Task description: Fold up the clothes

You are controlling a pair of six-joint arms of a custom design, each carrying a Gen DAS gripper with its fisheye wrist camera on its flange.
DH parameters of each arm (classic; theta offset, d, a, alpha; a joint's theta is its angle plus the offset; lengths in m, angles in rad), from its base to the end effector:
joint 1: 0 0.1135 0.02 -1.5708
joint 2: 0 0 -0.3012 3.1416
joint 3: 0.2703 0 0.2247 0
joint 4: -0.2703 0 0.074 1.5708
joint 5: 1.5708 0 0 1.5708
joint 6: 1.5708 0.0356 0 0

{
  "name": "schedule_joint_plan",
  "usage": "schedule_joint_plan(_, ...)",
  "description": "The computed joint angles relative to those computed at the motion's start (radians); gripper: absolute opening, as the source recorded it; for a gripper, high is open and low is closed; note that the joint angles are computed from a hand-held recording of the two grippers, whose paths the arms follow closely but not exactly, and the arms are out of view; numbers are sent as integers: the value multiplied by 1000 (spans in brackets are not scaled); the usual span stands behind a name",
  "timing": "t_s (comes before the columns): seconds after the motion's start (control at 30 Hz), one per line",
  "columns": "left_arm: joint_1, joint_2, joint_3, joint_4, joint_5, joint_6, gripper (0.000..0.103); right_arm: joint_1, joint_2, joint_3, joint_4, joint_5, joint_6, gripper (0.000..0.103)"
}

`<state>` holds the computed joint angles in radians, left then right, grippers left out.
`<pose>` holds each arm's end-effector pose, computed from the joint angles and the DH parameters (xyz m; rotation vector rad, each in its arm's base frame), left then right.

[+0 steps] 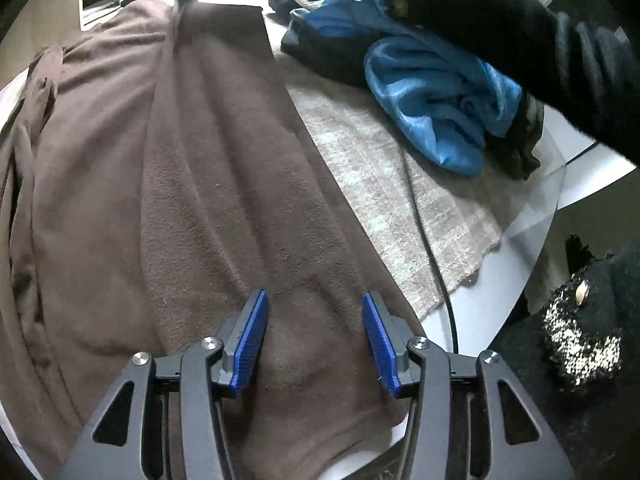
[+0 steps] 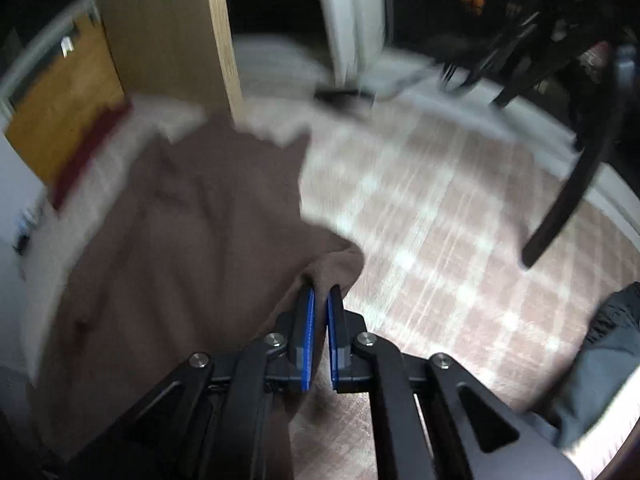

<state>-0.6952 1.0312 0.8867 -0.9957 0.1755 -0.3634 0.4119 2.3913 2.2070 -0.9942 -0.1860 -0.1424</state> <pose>0.0987 -0.0904 0.3010 0.5175 2.7633 -0.5238 0.4609 0.2086 0.2375 -0.8042 2.6402 0.3287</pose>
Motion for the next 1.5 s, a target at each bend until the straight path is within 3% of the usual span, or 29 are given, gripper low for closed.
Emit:
schedule_joint_plan(0.03, -1, 8, 4, 1, 1, -4, 49, -1, -10, -3, -4, 6, 1, 10)
schedule_joint_plan(0.1, 18, 16, 16, -8, 18, -4, 48, -14, -63, -66, 20, 13, 26, 26)
schedule_joint_plan(0.17, 48, -7, 33, -39, 44, -3, 47, -42, -156, -183, 40, -30, 16, 29)
schedule_joint_plan(0.27, 15, -92, 44, -79, 39, -101, 47, -78, -294, -361, 42, -89, -31, 46)
schedule_joint_plan(0.3, -3, -117, 48, -92, 44, -135, 47, -73, -333, -436, 58, -75, -49, 46)
schedule_joint_plan(0.4, -247, -158, 66, -106, -78, -332, 48, -64, -403, -628, 123, -47, -68, 46)
schedule_joint_plan(0.5, -445, -92, 45, -76, -208, -438, 49, -73, -435, -741, 204, -69, -40, 46)
schedule_joint_plan(0.6, -569, -2, 32, -53, -291, -490, 48, -76, -441, -743, 207, -73, -42, 46)
schedule_joint_plan(0.7, -591, -6, 15, -31, -304, -508, 47, -67, -447, -737, 198, -73, -60, 40)
schedule_joint_plan(0.73, -578, -12, 19, -29, -284, -515, 46, -64, -448, -734, 192, -75, -67, 40)
schedule_joint_plan(0.93, -684, 4, 61, -77, -406, -622, 49, -62, -433, -709, 186, -62, -65, 44)
schedule_joint_plan(1.0, -674, -8, 30, -88, -392, -650, 46, -66, -413, -695, 181, -72, -71, 44)
schedule_joint_plan(1.1, -692, -47, -8, -89, -416, -659, 33, -69, -412, -691, 179, -74, -85, 44)
schedule_joint_plan(1.17, -664, -64, -21, -79, -402, -633, 4, -72, -407, -683, 173, -78, -88, 44)
schedule_joint_plan(1.23, -633, -79, -10, -80, -379, -632, 4, -75, -403, -671, 159, -93, -102, 36)
schedule_joint_plan(1.27, -642, -78, 7, -81, -383, -637, 3, -75, -402, -663, 149, -102, -111, 25)
schedule_joint_plan(1.3, -671, -74, 23, -78, -400, -655, 4, -76, -401, -657, 146, -100, -113, 23)
schedule_joint_plan(1.4, -718, -56, 23, -45, -412, -678, 9, -78, -399, -637, 134, -95, -120, 20)
schedule_joint_plan(1.5, -714, 6, 16, -58, -380, -704, 24, -92, -380, -618, 118, -111, -125, 23)
